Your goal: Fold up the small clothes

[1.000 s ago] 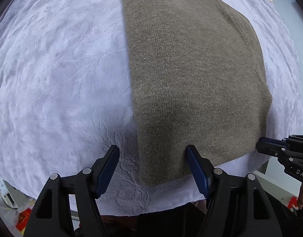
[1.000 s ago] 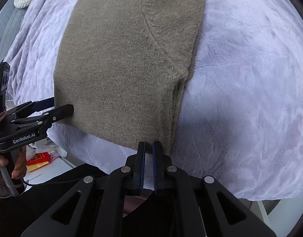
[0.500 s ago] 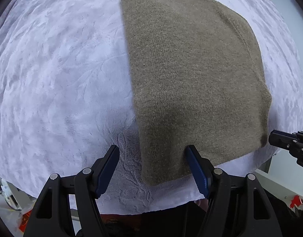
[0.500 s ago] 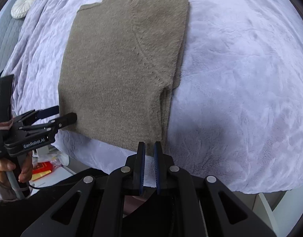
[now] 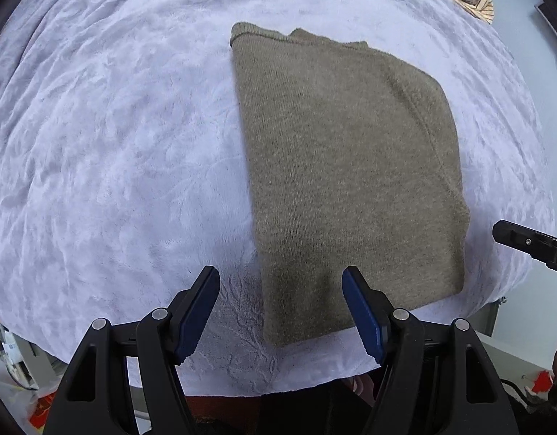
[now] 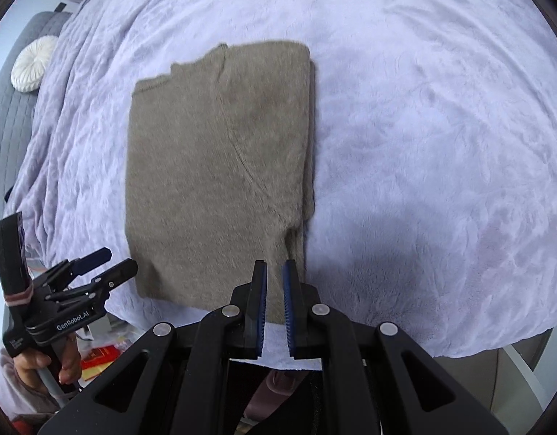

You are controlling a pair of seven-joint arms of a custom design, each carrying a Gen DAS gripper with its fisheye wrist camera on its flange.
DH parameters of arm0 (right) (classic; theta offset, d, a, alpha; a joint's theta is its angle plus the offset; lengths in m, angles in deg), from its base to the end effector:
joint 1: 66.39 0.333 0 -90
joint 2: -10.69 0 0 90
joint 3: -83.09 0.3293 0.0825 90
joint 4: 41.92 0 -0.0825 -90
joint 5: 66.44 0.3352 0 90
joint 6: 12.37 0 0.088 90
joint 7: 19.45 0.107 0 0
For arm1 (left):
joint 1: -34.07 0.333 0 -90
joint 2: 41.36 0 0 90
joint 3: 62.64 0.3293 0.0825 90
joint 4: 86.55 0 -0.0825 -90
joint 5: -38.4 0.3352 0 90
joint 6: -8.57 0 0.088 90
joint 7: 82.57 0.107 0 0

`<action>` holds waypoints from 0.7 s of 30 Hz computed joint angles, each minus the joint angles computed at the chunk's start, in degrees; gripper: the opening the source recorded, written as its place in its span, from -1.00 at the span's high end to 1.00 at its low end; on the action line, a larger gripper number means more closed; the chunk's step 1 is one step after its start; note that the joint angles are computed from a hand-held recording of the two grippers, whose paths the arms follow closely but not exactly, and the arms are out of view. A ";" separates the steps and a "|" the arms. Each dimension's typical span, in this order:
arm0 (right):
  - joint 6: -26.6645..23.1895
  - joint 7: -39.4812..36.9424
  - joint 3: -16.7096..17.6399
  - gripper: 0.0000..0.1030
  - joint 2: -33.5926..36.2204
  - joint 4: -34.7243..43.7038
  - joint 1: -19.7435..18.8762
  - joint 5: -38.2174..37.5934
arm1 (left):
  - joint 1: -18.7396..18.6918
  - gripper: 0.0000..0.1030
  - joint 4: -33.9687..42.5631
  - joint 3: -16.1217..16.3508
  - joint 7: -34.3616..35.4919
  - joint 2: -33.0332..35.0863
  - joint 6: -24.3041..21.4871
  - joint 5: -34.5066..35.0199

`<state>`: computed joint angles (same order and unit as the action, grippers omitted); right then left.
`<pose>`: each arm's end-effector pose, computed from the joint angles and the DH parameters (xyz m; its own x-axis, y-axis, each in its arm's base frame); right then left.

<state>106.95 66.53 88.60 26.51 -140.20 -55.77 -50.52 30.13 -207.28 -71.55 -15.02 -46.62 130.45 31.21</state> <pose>0.5807 0.1763 0.4700 0.2234 -0.9366 -0.2699 -0.9743 -0.2062 -0.0906 0.4758 -0.1164 0.5020 0.2198 -0.9665 0.1325 -0.9714 -0.2294 -0.0618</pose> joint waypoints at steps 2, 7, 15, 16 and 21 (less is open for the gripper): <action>0.88 0.33 0.19 0.81 0.03 0.90 0.31 0.08 | 0.08 -0.38 1.56 -0.07 -0.63 0.05 -0.10 1.02; 2.10 0.71 0.70 0.81 0.53 3.33 0.89 0.46 | 0.55 -0.38 5.23 0.23 -0.34 0.66 -0.75 3.67; 2.90 2.38 0.73 0.09 1.07 6.03 1.93 -1.51 | 0.50 -0.95 6.04 -0.44 -4.02 -0.08 0.54 6.87; 3.16 2.40 0.77 0.00 0.95 5.97 2.01 -1.70 | 0.38 -0.95 6.34 -0.55 -4.40 0.14 0.51 7.14; 4.01 2.96 0.85 -0.36 0.57 6.02 2.87 -3.55 | 0.34 -0.97 6.60 -0.41 -6.33 0.02 0.80 7.54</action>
